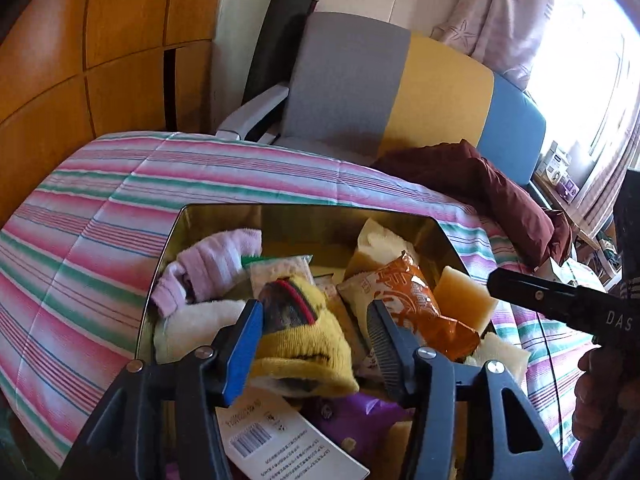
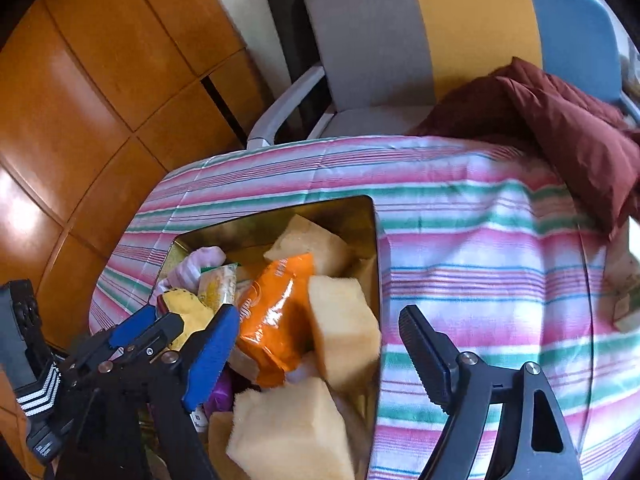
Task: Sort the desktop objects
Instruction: 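Open both tools to drop the sock and sponge block into the tray, then move both tools toward the white box and green box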
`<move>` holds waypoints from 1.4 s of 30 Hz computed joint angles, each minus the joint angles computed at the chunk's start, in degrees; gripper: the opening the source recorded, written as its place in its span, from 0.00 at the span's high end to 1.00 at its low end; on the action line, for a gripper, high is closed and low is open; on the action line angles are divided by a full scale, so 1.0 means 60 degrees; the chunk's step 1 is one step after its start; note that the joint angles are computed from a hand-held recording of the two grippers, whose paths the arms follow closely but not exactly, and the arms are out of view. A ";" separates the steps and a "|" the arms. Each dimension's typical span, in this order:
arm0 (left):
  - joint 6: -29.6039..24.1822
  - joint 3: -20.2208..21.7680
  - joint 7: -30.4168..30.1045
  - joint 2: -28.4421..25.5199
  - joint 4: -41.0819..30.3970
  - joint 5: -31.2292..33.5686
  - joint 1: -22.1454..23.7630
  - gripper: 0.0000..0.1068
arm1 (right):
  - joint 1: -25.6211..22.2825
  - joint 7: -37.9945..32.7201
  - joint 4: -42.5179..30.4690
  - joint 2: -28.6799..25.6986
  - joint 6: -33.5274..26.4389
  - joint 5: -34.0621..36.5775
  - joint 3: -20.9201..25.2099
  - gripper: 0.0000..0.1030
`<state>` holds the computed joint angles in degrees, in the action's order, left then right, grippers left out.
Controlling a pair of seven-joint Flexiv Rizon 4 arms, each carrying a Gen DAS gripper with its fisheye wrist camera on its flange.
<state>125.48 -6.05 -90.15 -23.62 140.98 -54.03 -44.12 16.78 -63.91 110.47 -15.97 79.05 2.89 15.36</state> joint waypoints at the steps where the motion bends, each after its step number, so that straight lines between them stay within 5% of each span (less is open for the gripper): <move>1: 0.0050 -0.0007 -0.0042 0.0018 0.0049 -0.0049 -0.0049 0.49 | -0.0007 0.0044 0.0090 0.0045 0.0069 0.0043 -0.0009 0.19; 6: 0.0232 -0.0115 0.0293 0.0160 0.0149 -0.0868 -0.0483 0.48 | -0.0038 0.0267 0.0507 0.0325 0.0327 0.0171 -0.0044 0.19; 18: 0.1397 -0.1342 0.2949 0.0389 -0.0391 -0.3491 -0.1180 0.46 | 0.0179 0.1330 0.1712 0.1092 0.0891 -0.0584 -0.0428 0.16; 42: 0.1634 -0.2098 0.5075 0.0107 -0.1580 -0.4164 -0.1501 0.46 | -0.0749 0.2291 0.3078 0.2519 0.0918 -0.1497 -0.1101 0.16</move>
